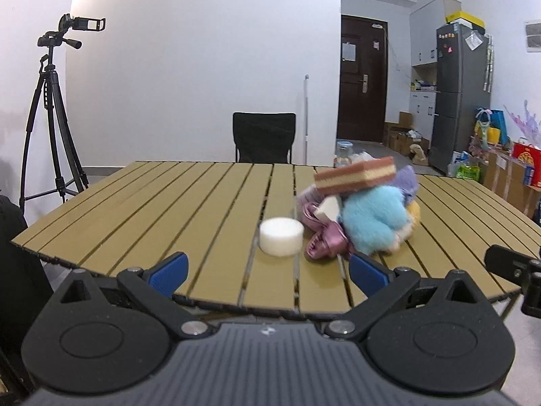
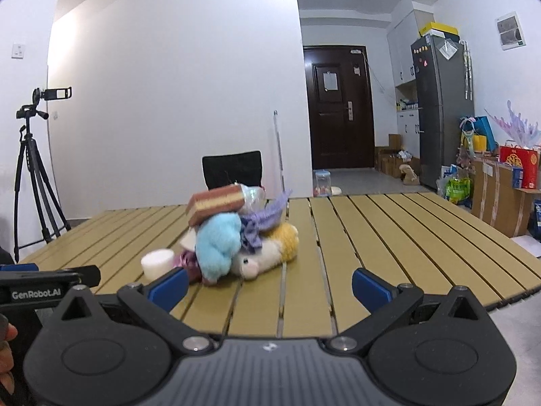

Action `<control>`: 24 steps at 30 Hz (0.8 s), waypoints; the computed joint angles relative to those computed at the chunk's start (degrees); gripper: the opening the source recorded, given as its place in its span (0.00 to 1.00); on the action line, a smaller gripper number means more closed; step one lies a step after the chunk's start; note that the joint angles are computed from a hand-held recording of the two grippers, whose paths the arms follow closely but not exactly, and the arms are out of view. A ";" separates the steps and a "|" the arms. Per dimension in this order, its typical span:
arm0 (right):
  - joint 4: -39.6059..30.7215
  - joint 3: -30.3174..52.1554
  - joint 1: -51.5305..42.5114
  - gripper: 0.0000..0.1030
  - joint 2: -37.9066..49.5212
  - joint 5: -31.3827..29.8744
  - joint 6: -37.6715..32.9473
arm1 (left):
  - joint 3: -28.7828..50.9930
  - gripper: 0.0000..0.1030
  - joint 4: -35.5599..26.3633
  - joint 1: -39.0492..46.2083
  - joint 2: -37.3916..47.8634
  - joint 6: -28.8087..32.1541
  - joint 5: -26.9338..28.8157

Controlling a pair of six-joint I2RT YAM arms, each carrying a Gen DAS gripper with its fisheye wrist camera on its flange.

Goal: Collect trash
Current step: 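Move both tools toward the white puck and layered sponge on the table, then close left gripper on white puck while right gripper grasps the layered sponge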

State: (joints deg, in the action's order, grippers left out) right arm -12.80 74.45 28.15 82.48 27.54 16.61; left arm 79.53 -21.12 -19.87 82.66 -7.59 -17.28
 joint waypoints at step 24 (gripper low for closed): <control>12.55 16.11 -7.87 1.00 20.70 -6.21 -7.26 | 31.77 0.92 -4.52 4.34 33.69 3.04 0.99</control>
